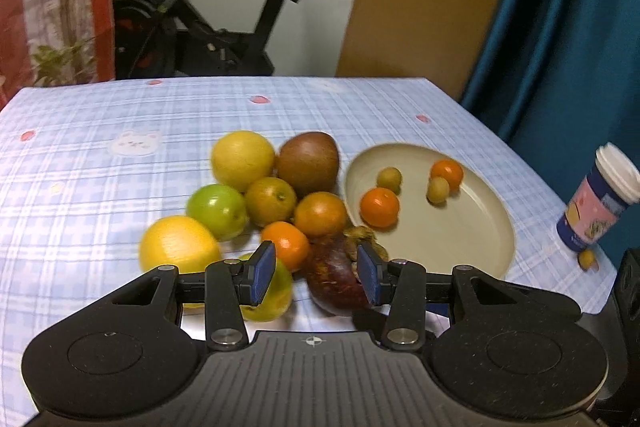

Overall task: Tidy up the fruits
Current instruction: 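Move the left tool to the dark purple mangosteen in the fruit pile, then close the left gripper on the mangosteen and lift it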

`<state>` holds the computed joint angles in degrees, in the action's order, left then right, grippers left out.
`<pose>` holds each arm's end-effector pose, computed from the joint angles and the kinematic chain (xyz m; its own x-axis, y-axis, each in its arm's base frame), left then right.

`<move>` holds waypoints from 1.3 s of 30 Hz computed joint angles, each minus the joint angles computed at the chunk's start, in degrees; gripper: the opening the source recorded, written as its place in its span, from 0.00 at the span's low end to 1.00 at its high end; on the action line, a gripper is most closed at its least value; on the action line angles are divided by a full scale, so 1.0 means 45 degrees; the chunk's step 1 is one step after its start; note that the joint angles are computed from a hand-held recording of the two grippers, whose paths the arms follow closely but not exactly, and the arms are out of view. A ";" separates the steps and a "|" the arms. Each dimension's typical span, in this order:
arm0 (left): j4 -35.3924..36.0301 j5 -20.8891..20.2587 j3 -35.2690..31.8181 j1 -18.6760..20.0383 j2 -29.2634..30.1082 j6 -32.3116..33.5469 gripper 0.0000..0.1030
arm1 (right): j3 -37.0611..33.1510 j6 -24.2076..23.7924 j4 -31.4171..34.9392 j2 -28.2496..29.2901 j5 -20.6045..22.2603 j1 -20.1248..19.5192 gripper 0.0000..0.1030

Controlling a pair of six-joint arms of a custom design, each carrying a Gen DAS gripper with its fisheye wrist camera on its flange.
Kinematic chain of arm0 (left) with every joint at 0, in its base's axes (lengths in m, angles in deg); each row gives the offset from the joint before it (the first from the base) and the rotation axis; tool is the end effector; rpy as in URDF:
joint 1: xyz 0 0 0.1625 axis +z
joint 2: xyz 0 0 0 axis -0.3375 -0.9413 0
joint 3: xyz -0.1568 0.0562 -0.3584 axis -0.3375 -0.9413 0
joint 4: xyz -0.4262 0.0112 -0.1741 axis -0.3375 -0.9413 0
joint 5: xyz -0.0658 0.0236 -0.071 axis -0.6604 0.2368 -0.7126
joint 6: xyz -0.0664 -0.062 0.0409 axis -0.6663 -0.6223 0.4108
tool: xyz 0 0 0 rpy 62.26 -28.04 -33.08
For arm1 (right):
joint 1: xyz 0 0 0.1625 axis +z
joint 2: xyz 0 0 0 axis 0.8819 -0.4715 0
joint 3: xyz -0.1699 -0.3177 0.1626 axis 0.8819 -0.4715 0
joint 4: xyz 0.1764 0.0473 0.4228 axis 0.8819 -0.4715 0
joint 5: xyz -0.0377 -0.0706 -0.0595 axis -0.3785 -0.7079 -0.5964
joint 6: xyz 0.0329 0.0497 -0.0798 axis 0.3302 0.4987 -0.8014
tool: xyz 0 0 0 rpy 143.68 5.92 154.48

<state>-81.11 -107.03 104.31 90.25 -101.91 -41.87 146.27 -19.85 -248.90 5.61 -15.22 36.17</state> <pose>-0.1270 -0.8553 0.1843 -0.7120 0.4989 -0.4941 0.6898 0.6283 -0.3597 0.2258 -0.7941 0.0136 -0.8675 -0.1720 0.4667 -0.4897 0.4597 -0.7409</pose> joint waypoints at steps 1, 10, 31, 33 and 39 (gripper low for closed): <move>0.0084 0.0044 -0.0084 -0.0027 0.0093 0.0111 0.46 | -0.0002 0.0057 0.0013 0.0002 0.0016 -0.0002 0.41; 0.1037 -0.0259 -0.0749 0.0026 0.0513 0.0359 0.53 | -0.0076 0.0594 0.0102 0.0035 0.0377 -0.0123 0.44; 0.1740 -0.0602 -0.1331 0.0275 0.0763 -0.0456 0.54 | -0.0241 0.0195 -0.0017 0.0166 0.0557 -0.0132 0.46; 0.1726 -0.0646 -0.1307 0.0299 0.0719 -0.0538 0.53 | -0.0293 0.0064 0.0019 0.0208 0.0522 -0.0106 0.46; 0.1358 -0.0562 -0.1164 0.0304 0.0658 -0.0703 0.52 | -0.0704 -0.0612 -0.0003 0.0458 -0.0032 0.0075 0.48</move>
